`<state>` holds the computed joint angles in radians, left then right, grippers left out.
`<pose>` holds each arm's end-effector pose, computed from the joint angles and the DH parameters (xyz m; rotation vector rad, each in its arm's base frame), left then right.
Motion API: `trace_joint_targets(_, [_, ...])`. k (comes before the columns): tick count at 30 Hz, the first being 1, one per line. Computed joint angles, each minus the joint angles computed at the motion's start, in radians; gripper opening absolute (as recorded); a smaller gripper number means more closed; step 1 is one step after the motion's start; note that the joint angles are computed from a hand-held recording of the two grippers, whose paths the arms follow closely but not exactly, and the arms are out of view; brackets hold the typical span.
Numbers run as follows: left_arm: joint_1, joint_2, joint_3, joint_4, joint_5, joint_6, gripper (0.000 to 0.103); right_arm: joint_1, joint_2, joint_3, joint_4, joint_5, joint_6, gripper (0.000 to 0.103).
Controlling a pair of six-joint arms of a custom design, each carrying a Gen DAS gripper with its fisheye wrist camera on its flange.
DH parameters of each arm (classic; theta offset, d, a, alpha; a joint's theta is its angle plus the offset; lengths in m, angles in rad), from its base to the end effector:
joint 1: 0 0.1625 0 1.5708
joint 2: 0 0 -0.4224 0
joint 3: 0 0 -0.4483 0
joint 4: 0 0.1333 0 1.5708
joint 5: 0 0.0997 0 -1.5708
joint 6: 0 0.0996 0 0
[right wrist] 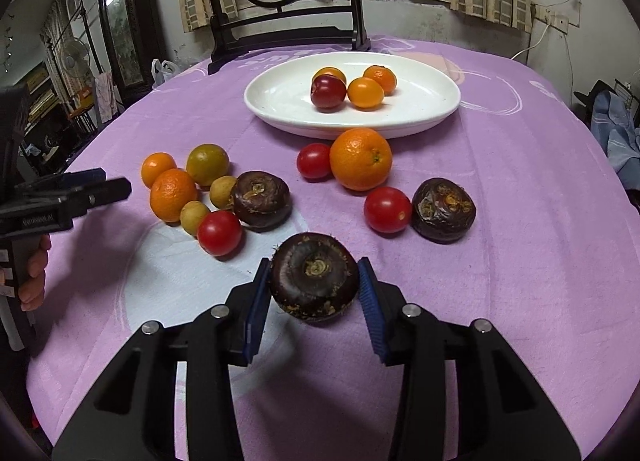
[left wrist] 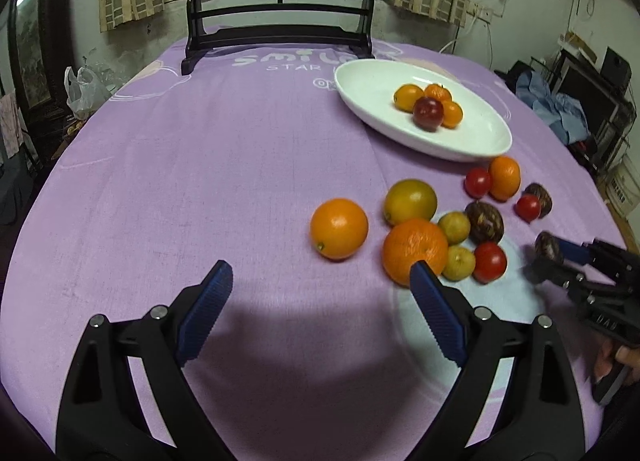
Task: Organize fruits
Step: 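Grasp the dark brown fruit with the right tool while the left tool grasps an orange, then lower both held fruits into the white plate and open both tools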
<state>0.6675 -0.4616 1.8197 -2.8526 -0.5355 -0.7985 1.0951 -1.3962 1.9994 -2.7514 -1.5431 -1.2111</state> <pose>-0.3108 -0.5238 -0.1458 0.1666 2.2426 -0.9060 -0.1449 -0.5783 0.2952 0.9715 -2.4913 0.5557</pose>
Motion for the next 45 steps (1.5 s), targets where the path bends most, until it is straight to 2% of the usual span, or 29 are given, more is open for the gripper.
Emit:
trace_joint_targets(6, [0.012,0.014,-0.027,0.073,0.020,-0.028,0.091,-0.004,-0.017,0.008,0.023,0.025,-0.011,0.043])
trace_joint_targets(9, [0.029,0.027,-0.053,0.072,0.011,-0.003,0.090,-0.006,-0.023,0.011,0.032,0.033,-0.015,0.043])
trace_joint_targets(14, [0.048,0.046,-0.083,0.052,0.051,0.047,0.088,-0.007,-0.031,0.013,0.051,0.045,-0.021,0.043])
trace_joint_targets(16, [0.067,0.047,-0.094,0.061,0.032,0.065,0.083,-0.008,-0.031,0.013,0.052,0.045,-0.023,0.043])
trace_joint_targets(18, [0.085,0.043,-0.086,-0.030,-0.023,0.110,0.071,-0.008,-0.031,0.013,0.056,0.044,-0.024,0.043])
trace_joint_targets(19, [0.093,0.038,-0.083,-0.059,-0.057,0.125,0.068,-0.007,-0.031,0.014,0.056,0.043,-0.026,0.043])
trace_joint_targets(22, [0.099,0.050,-0.089,-0.144,-0.101,0.195,0.037,-0.007,-0.031,0.014,0.059,0.040,-0.028,0.043])
trace_joint_targets(26, [0.085,0.074,-0.114,-0.112,-0.052,0.196,0.038,-0.007,-0.033,0.015,0.061,0.041,-0.030,0.043])
trace_joint_targets(32, [0.059,0.048,-0.093,-0.056,-0.056,0.127,0.038,-0.009,-0.043,0.021,0.042,0.066,-0.021,0.043])
trace_joint_targets(37, [0.019,0.043,-0.103,-0.097,-0.054,0.158,0.038,0.004,-0.058,0.019,0.021,0.102,-0.016,0.043])
trace_joint_targets(40, [0.008,0.054,-0.144,-0.116,-0.058,0.198,0.038,0.028,-0.052,0.004,0.004,0.099,-0.031,0.043])
trace_joint_targets(45, [0.020,0.102,-0.266,-0.075,-0.051,0.256,0.038,0.078,0.001,-0.055,-0.044,0.105,-0.036,0.043])
